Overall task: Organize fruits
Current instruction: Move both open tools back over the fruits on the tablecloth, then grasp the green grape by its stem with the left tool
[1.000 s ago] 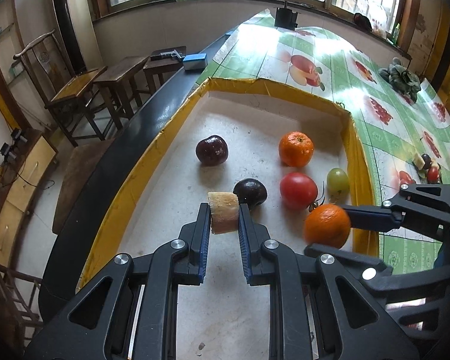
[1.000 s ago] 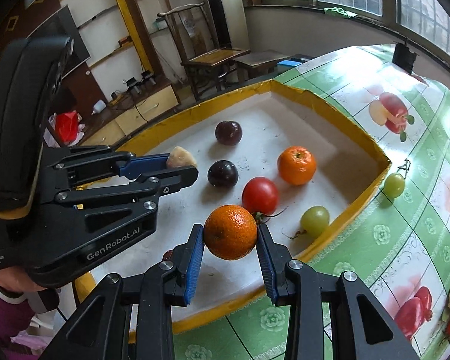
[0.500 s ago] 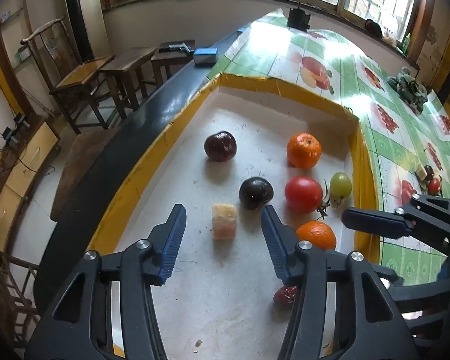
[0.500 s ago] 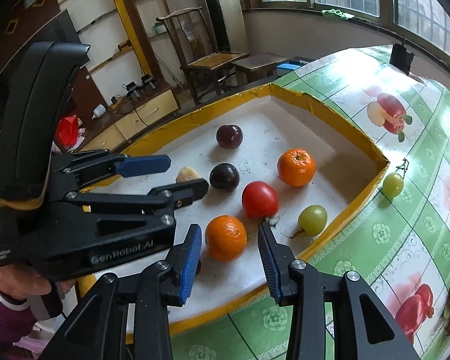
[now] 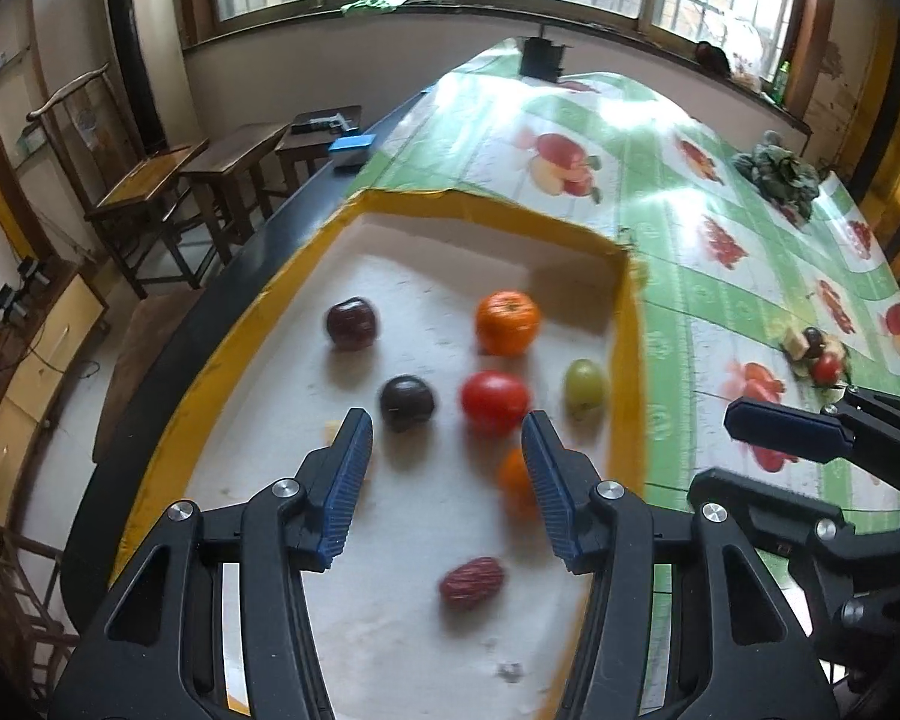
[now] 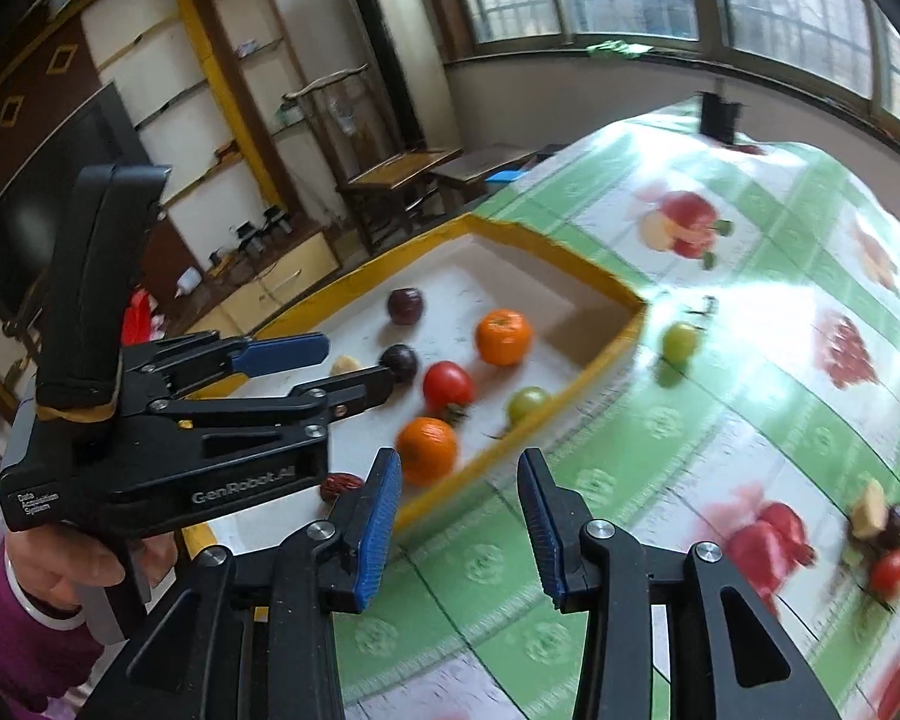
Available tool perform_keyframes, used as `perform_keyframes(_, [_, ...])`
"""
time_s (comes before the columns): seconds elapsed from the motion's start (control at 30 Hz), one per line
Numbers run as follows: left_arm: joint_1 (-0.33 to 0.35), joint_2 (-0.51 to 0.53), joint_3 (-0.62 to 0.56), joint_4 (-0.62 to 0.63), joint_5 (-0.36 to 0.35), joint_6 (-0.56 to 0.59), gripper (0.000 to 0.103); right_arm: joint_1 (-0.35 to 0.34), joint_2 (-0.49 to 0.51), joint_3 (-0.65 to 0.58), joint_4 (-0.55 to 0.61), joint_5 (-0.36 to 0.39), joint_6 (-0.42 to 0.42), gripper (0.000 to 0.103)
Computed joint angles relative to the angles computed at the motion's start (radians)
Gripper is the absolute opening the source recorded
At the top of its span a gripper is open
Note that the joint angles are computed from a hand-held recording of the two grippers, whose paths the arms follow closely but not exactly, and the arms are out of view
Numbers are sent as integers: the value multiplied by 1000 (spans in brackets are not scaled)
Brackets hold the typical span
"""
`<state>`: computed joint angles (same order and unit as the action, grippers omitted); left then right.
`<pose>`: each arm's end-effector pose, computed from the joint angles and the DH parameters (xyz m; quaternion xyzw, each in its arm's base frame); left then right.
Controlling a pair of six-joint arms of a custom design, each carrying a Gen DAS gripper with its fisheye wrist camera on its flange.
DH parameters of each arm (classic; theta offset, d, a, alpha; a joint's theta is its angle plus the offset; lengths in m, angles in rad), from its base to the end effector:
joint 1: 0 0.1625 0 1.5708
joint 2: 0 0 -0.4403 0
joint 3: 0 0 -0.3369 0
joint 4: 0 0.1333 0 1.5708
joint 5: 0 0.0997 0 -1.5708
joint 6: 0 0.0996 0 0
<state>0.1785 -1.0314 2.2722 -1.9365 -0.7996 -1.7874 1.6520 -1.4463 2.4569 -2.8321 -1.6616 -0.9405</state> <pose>-0.3029 -0.2606 0.0993 -0.0085 0.8542 -0.3481 0.3860 0.1526 -0.3436 0.2426 0.4796 -0.8674 0.0948 0.0930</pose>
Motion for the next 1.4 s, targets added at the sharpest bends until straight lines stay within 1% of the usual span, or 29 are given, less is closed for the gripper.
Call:
perform_keyframes(0.17, [4,45,-32,-49,10,53,52,-62,-67,-9,21,8,-18,40])
perform_keyframes(0.37, [28,96,-69,-156,25,148,52,-159,-147,-27,57,12,-38,40])
perform_keyframes(0.43, [42,118,-84,-207,29,201,56,-191,-168,-35,69,16,-47,40])
perform_keyframes(0.47, [54,133,-95,-238,31,238,60,-208,-179,-42,74,15,-52,40])
perform_keyframes(0.63, [109,198,-149,-366,46,403,61,-300,-230,-85,114,39,-66,40])
perform_keyframes(0.73, [144,239,-195,-441,67,542,61,-350,-257,-116,144,64,-72,41])
perform_keyframes(0.77, [164,256,-217,-486,68,618,61,-367,-265,-128,156,74,-72,41])
perform_keyframes(0.8, [178,266,-235,-498,69,659,61,-378,-271,-136,165,81,-71,41])
perform_keyframes(0.87, [208,290,-290,-478,84,736,61,-402,-280,-153,181,94,-71,41])
perform_keyframes(0.93, [243,313,-359,-397,91,797,61,-421,-283,-165,193,101,-74,41])
perform_keyframes(0.97, [268,326,-401,-338,88,816,61,-428,-285,-170,199,104,-75,41])
perform_keyframes(1.03, [308,342,-455,-280,59,857,61,-434,-281,-175,203,105,-73,41])
perform_keyframes(1.17, [356,366,-512,-170,42,864,61,-446,-271,-192,221,115,-77,41])
perform_keyframes(1.23, [375,372,-522,-148,35,870,61,-453,-265,-200,225,119,-78,41])
perform_keyframes(1.4, [397,369,-515,-171,11,915,60,-463,-251,-218,238,131,-69,41])
